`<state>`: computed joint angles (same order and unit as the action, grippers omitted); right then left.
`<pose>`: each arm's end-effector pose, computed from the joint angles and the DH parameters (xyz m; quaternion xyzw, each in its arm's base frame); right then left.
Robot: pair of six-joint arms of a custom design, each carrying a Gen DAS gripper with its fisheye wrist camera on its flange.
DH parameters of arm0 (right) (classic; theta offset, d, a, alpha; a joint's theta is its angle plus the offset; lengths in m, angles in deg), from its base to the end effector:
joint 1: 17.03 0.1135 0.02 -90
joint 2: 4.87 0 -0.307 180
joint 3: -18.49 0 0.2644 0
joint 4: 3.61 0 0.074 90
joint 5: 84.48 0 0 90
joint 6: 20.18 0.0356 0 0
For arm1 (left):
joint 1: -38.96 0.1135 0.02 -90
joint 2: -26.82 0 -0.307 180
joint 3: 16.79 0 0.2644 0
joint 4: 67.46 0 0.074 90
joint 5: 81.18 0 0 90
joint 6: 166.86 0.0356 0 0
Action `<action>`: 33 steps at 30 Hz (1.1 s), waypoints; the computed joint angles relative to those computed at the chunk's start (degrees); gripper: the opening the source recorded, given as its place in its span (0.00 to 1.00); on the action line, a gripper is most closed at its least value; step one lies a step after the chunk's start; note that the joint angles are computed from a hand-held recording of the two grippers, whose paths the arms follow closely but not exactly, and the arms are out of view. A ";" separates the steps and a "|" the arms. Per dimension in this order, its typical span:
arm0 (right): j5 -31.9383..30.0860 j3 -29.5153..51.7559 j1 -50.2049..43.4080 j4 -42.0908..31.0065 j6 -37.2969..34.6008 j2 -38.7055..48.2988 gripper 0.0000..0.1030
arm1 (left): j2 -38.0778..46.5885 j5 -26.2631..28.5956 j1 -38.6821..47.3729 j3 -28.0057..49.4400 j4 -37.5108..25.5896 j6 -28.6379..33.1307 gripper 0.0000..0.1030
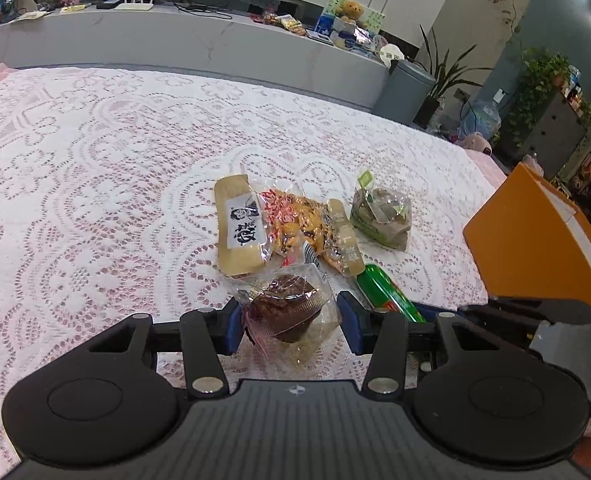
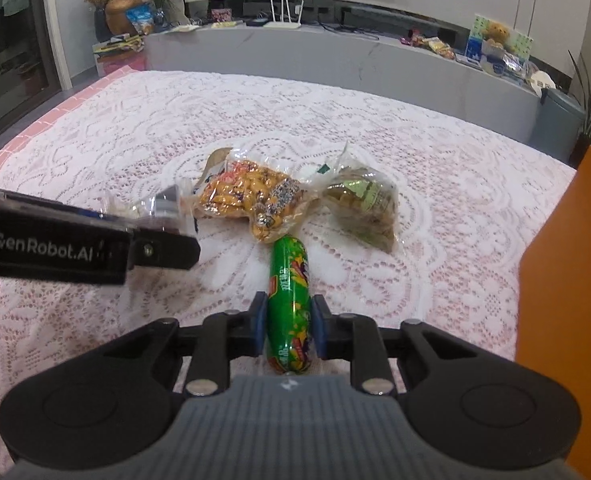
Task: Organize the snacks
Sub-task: 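Lift both held snacks and carry them over the orange box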
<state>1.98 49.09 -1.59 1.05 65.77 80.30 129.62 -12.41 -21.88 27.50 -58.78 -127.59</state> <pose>0.2095 0.0601 0.1202 -0.1694 0.9236 0.0629 0.3380 0.1551 -0.2516 0.1055 0.0183 0.9251 -0.1818 0.3329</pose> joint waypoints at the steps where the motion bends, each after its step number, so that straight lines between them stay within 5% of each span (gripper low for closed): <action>1: 0.49 0.07 0.48 -1.36 0.62 -1.00 0.20 | -0.39 -0.43 -0.34 -0.20 -0.15 -0.21 0.52; 11: 0.12 -2.31 2.10 -11.36 4.03 -16.55 0.19 | -5.49 -7.80 -6.40 0.00 -7.01 -5.03 0.52; 23: -5.45 1.21 -6.07 -34.99 2.06 -42.30 0.19 | -8.19 -14.21 -15.80 9.58 -22.94 -14.05 0.52; 28: -16.47 5.43 -22.54 -45.05 -7.37 -47.49 0.19 | -7.69 -13.62 -16.92 17.00 -26.20 -9.56 0.52; 33: -31.52 11.32 -45.82 -55.15 -26.80 -42.97 0.20 | -3.03 -12.63 -17.30 26.54 -28.56 -4.40 0.52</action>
